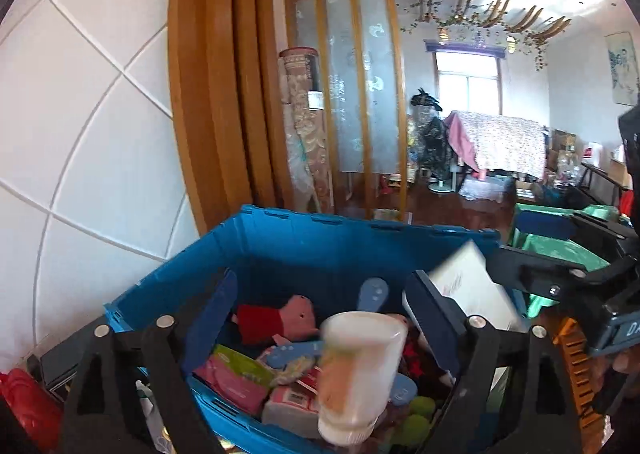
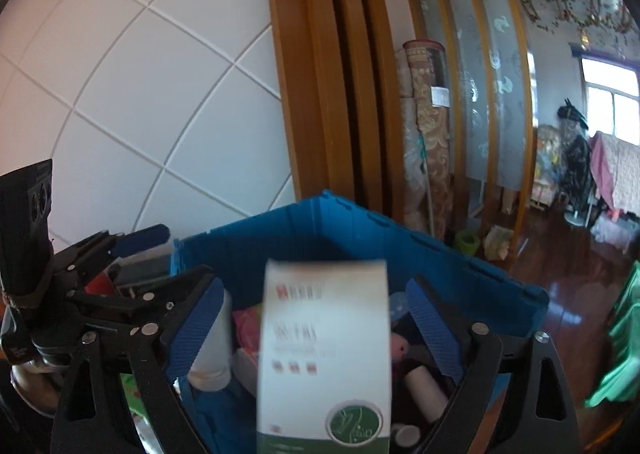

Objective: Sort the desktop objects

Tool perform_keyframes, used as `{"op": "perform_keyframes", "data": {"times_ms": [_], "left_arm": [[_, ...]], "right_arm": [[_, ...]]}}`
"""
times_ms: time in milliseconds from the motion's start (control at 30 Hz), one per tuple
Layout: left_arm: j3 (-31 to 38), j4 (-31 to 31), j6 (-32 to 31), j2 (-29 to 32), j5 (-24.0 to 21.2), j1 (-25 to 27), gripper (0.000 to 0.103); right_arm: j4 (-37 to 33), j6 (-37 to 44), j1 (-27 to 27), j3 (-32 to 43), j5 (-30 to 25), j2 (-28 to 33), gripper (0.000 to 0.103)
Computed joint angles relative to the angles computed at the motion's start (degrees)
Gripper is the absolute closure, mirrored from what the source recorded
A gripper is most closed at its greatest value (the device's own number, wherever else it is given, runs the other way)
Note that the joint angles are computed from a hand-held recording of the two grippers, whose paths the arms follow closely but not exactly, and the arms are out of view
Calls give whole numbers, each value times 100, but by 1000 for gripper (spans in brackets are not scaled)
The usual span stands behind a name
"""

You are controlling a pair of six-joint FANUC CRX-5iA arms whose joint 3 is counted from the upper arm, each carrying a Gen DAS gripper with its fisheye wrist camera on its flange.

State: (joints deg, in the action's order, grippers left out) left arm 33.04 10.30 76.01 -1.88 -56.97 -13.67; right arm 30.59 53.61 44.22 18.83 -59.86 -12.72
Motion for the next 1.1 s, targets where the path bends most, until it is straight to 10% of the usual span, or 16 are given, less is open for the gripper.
{"op": "perform_keyframes", "data": {"times_ms": [333,833,1100], "left_arm": [[-351,-1289,971,-564,260,-176,3],[-493,-4639,3273,-1105,-878,-1886,2],[-705,-6271,4135,-1489,-1907,-3267,1]], "right_arm": [[-766,191,-332,-180,352,-398,1],[-1327,769,-45,-470,489,-879,0],[425,-456,1349,-1256,246,-1600,0]]}}
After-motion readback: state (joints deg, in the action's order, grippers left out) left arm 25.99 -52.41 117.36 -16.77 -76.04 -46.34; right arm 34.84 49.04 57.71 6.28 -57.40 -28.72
